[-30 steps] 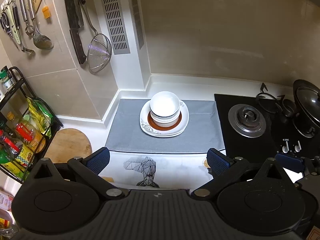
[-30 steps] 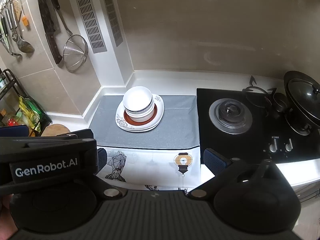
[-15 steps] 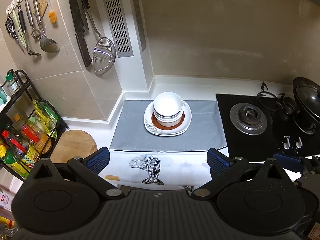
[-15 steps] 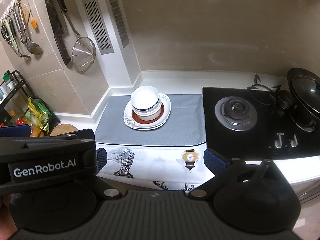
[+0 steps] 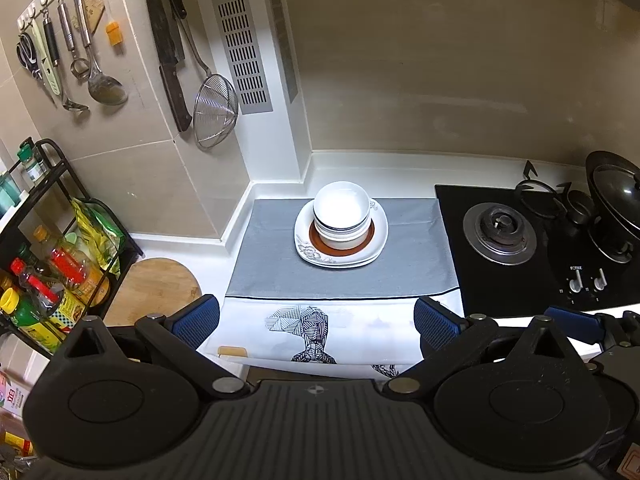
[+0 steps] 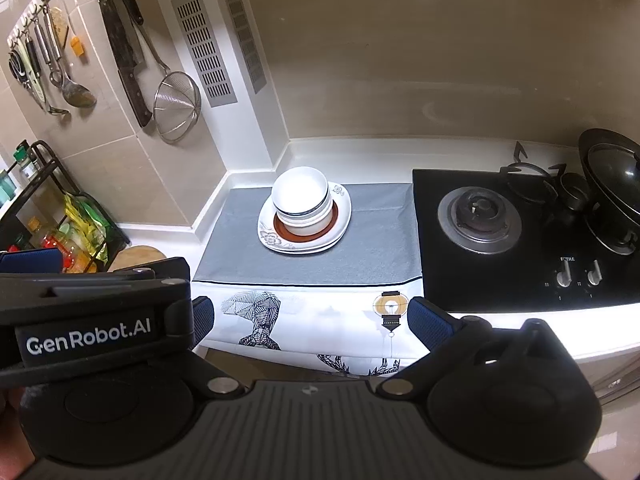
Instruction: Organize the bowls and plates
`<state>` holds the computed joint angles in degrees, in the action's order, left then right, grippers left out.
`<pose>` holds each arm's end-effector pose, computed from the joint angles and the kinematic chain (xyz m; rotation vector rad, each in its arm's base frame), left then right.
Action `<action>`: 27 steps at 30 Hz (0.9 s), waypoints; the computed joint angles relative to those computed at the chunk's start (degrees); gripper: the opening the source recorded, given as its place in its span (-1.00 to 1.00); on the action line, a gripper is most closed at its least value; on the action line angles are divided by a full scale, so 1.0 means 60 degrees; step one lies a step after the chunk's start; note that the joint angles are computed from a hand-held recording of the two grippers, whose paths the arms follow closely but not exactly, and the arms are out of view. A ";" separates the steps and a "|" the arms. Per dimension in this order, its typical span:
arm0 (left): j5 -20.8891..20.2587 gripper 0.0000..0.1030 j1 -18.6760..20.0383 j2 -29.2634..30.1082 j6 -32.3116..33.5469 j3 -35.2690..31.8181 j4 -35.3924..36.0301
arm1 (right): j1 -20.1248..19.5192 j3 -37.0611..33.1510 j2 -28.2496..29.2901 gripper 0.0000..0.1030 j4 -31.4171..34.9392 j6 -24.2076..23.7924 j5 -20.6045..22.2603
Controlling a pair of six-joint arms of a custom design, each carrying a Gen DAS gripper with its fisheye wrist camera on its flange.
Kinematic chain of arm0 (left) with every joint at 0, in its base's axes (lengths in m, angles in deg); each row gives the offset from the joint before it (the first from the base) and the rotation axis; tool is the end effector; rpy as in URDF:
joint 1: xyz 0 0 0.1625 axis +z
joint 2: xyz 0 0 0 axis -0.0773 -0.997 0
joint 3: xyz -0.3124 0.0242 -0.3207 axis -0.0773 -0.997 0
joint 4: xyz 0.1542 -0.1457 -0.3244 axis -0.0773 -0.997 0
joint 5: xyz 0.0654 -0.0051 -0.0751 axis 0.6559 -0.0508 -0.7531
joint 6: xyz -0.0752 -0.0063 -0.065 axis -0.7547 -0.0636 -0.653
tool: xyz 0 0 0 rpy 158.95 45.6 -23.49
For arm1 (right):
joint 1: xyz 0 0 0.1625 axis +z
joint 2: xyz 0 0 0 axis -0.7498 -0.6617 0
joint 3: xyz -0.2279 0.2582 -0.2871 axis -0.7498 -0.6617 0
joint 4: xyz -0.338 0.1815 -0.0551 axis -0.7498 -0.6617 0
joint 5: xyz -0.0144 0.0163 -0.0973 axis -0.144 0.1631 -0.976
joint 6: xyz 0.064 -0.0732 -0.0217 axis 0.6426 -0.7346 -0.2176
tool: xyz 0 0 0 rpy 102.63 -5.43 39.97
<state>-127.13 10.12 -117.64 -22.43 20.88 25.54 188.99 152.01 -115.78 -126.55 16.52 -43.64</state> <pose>-0.4477 -0.2505 0.3422 0.2231 2.0188 -0.8687 0.4111 -0.2556 0.2921 0.5087 -2.4851 0.8276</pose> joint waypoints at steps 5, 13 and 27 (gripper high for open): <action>-0.0028 1.00 -0.0059 -0.0029 -0.0006 0.0033 0.0030 | 0.0079 0.0003 0.0007 0.99 0.0046 0.0054 -0.0051; -0.0068 1.00 -0.0065 0.0008 -0.0133 -0.0004 0.0100 | 0.0053 0.0018 -0.0046 0.99 0.0087 -0.0015 0.0005; -0.0078 1.00 0.0068 0.0121 -0.0080 -0.0082 0.0127 | -0.0135 0.0048 -0.0052 0.99 -0.0032 -0.0163 0.0174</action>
<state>-127.60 10.53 -116.91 -22.91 20.38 26.30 188.18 152.30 -116.10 -126.74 15.54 -42.59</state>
